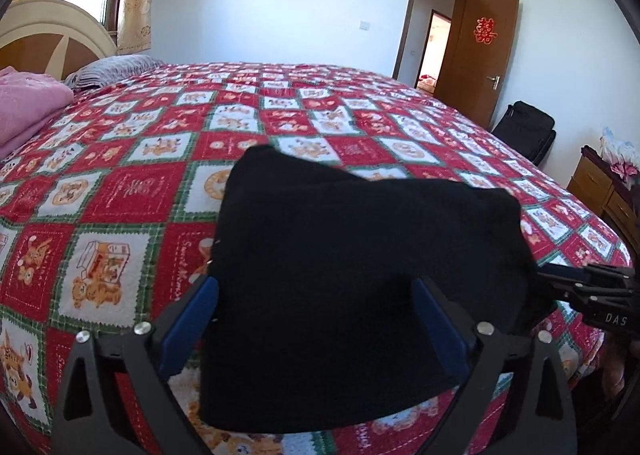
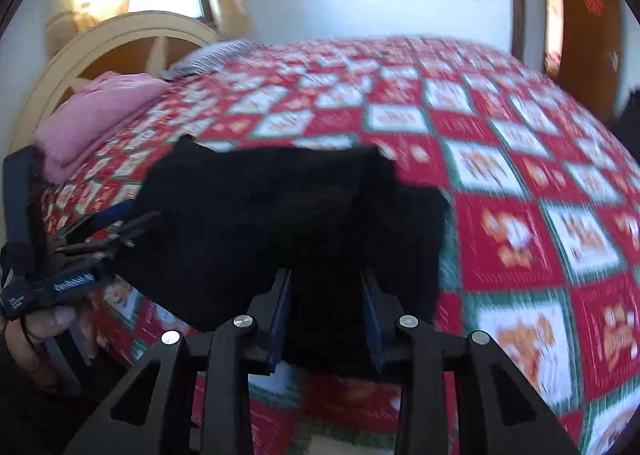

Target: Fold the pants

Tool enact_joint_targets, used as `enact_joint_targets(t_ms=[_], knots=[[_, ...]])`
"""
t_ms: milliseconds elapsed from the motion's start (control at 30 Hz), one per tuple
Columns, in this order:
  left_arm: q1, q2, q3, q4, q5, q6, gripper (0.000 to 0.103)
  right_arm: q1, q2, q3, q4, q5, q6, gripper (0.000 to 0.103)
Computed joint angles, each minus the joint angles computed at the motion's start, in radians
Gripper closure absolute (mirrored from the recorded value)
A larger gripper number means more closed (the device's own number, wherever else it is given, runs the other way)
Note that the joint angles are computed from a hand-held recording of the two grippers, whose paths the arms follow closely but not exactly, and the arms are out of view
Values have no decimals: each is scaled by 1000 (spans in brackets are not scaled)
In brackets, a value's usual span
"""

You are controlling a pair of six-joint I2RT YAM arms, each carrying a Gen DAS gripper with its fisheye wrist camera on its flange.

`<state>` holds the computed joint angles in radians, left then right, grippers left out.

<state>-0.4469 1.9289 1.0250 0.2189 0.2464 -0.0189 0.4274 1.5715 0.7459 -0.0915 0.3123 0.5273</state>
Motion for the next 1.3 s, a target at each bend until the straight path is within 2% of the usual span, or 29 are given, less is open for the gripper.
enact_joint_targets(t_ms=[200, 300, 333, 433, 633, 667, 700, 733, 800, 833, 1000, 1167, 1300], knots=[[6, 5, -9, 8, 11, -15, 3, -107, -84, -109, 26, -107, 10, 69], [8, -4, -17, 17, 17, -14, 3, -97, -120, -120, 54, -63, 18, 69], [10, -6, -18, 18, 24, -18, 3, -105, -146, -133, 79, -65, 25, 67], [13, -7, -20, 22, 26, -31, 3, -149, -186, -154, 160, -149, 51, 38], [15, -7, -25, 24, 20, -31, 3, -186, 45, 18, 203, -239, 39, 37], [17, -9, -27, 29, 20, -32, 3, -190, 100, 53, 203, -233, 40, 38], [21, -10, -28, 33, 21, -34, 3, -195, 122, 62, 211, -240, 39, 45], [26, -11, -30, 40, 19, -38, 1, -208, 152, 74, 226, -293, 33, 60], [35, -10, -34, 58, 10, -50, 0, -209, 133, 49, 243, -282, 33, 75], [41, -8, -32, 63, 8, -58, 0, -207, 102, 28, 245, -279, 24, 89], [54, 17, 4, 32, 8, -79, 0, -172, 13, -11, 176, -168, 18, 90], [50, 6, 63, 21, -5, -63, 0, -206, 64, -13, 186, -183, 31, 90], [26, 85, 231, -77, -64, -3, 0, -177, 15, -23, 160, -114, 33, 92]])
